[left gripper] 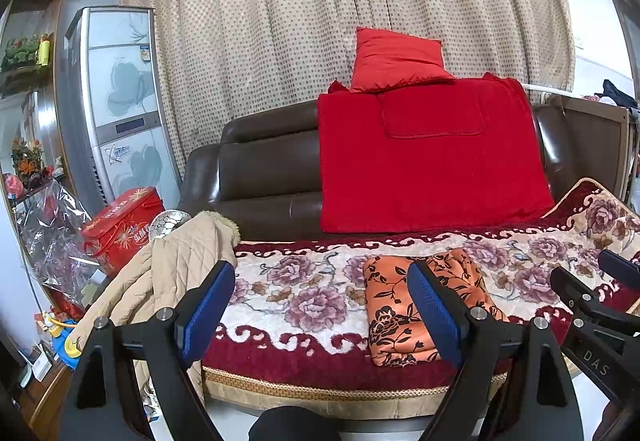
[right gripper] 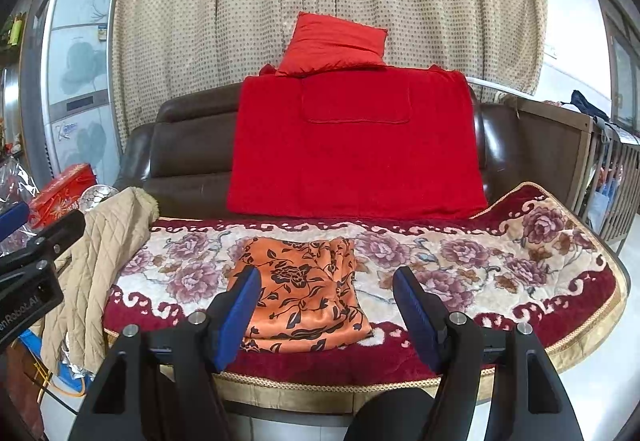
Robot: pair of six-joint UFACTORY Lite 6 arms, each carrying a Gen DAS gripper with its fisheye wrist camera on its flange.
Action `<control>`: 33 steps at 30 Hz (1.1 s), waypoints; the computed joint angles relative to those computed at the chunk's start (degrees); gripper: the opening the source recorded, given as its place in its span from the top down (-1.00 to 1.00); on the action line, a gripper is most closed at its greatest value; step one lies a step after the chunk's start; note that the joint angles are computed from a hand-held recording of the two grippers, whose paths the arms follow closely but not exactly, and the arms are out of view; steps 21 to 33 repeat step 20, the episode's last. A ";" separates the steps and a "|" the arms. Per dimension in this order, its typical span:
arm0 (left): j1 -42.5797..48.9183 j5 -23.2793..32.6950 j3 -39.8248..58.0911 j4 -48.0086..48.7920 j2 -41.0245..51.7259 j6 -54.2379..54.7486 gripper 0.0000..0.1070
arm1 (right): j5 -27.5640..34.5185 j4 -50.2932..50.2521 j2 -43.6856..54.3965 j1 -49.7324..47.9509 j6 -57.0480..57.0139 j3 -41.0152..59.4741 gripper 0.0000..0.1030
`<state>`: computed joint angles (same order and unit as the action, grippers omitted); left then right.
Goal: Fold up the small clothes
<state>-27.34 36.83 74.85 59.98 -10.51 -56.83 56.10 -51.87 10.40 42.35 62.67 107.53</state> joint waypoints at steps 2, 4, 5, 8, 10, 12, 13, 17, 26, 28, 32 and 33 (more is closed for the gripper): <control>0.04 -0.10 0.03 -0.21 0.01 0.20 -0.65 | -0.13 0.03 0.00 0.01 -0.02 0.02 -0.41; -0.02 -0.02 0.00 -0.16 0.00 0.13 -0.65 | -0.02 -0.21 0.02 0.15 0.06 0.01 -0.41; 0.06 -0.14 0.15 -0.44 0.12 0.45 -0.65 | -0.07 -0.14 0.07 0.16 -0.03 0.05 -0.41; 0.12 -0.21 0.44 -0.65 0.37 0.72 -0.65 | -0.02 -0.04 0.47 0.14 -0.44 0.46 -0.41; 0.12 -0.33 0.48 -0.95 0.45 0.95 -0.65 | -0.07 0.37 0.84 -0.05 -0.86 0.86 -0.41; 0.68 -0.78 0.98 -1.63 0.88 1.70 -0.65 | 0.18 0.27 1.21 0.08 -0.83 1.33 -0.41; 0.83 -0.96 1.22 -1.99 1.12 2.03 -0.65 | 0.20 0.44 1.53 -0.03 -1.06 1.70 -0.41; 2.57 -3.17 1.62 -3.67 1.69 3.40 -0.65 | 0.17 0.83 2.73 -0.35 -1.88 3.07 -0.41; 3.28 -3.76 1.94 -4.65 2.38 4.10 -0.65 | 0.30 1.56 4.33 -0.68 -2.83 4.86 -0.41; 3.28 -3.76 1.94 -4.65 2.38 4.10 -0.65 | 0.30 1.56 4.33 -0.68 -2.83 4.86 -0.41; 3.28 -3.76 1.94 -4.65 2.38 4.10 -0.65 | 0.30 1.56 4.33 -0.68 -2.83 4.86 -0.41; 3.28 -3.76 1.94 -4.65 2.38 4.10 -0.65 | 0.30 1.56 4.33 -0.68 -2.83 4.86 -0.41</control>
